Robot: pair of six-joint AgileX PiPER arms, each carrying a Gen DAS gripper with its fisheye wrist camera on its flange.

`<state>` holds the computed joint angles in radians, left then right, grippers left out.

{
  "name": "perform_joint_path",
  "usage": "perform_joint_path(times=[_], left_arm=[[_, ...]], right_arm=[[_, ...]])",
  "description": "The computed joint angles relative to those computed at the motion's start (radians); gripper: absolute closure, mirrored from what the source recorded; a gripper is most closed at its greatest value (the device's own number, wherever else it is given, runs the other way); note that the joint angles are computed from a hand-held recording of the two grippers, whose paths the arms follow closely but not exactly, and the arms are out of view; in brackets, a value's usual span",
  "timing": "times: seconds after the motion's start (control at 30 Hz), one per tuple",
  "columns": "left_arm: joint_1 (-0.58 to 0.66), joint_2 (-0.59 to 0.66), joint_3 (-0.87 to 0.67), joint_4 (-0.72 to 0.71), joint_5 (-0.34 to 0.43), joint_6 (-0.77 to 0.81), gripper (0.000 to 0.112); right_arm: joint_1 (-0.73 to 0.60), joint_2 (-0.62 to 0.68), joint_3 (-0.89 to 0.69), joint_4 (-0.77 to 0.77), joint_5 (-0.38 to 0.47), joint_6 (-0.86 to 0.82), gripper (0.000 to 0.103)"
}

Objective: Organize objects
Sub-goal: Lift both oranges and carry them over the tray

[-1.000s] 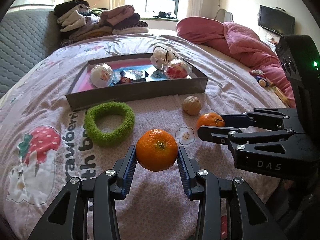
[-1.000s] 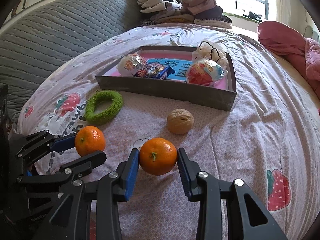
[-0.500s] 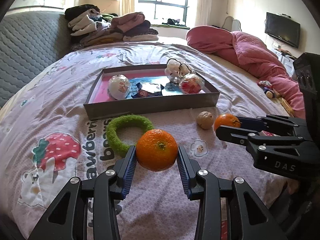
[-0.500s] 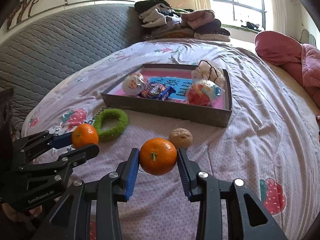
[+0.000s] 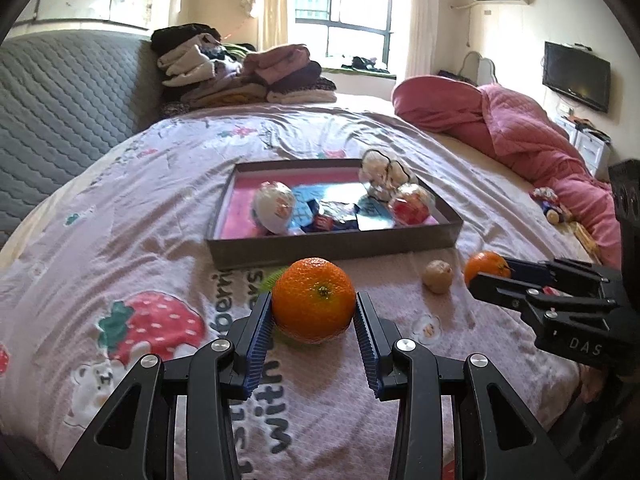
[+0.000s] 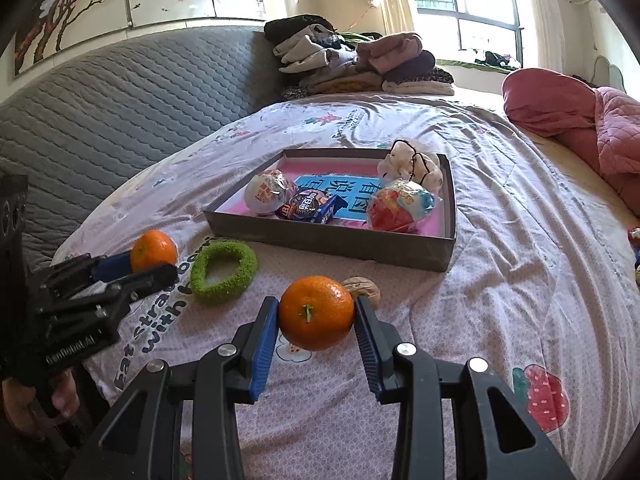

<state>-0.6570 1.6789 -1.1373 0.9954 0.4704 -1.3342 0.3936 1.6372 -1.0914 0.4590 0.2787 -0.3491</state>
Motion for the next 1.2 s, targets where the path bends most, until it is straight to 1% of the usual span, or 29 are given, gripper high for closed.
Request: perform_joint_path(times=[0.03,0.1,0.17,0.33,0.4,0.53,0.63,0.87,1.03,1.13,1.2], left_arm=[[0.006,-0.004,0.0,-0.007,-0.002,0.01,0.071],[0.016,-0.01,-0.002,-0.009,-0.001,0.016,0.071],[0.025,-0.017,-0.004,-0.004,0.0,0.019,0.071],[0.049,-0.022,-0.029,0.001,0.004,0.036,0.071],[0.059,-0.025,-0.035,0.023,0.002,0.022,0.071],[0.092,-0.024,-0.053,0.018,-0.018,0.039,0.071],[0.114,-0.02,-0.072,0.005,-0.023,0.066,0.071],[0.158,-0.006,-0.132,-0.051,-0.038,0.158,0.071],[0.185,0.015,-0.181,-0.094,-0.046,0.23,0.071],[0.198,0.029,-0.214,-0.142,-0.044,0.295,0.071],[0.207,0.039,-0.235,-0.161,-0.044,0.326,0.071]], right_arm=[[0.002,-0.003,0.001,-0.017,-0.006,0.017,0.065],[0.017,-0.015,0.004,-0.115,-0.02,0.103,0.065],[0.025,-0.026,0.008,-0.165,-0.031,0.151,0.065],[0.021,-0.041,0.001,-0.09,-0.038,0.077,0.065],[0.024,-0.049,0.001,-0.087,-0.049,0.074,0.065],[0.032,-0.062,-0.006,-0.119,-0.061,0.106,0.065],[0.036,-0.066,-0.027,-0.185,-0.06,0.169,0.065],[0.04,-0.039,-0.127,-0.311,-0.017,0.28,0.065],[0.043,-0.007,-0.22,-0.349,0.006,0.304,0.065],[0.047,0.013,-0.276,-0.381,0.012,0.327,0.065],[0.046,0.029,-0.314,-0.379,0.023,0.323,0.065]])
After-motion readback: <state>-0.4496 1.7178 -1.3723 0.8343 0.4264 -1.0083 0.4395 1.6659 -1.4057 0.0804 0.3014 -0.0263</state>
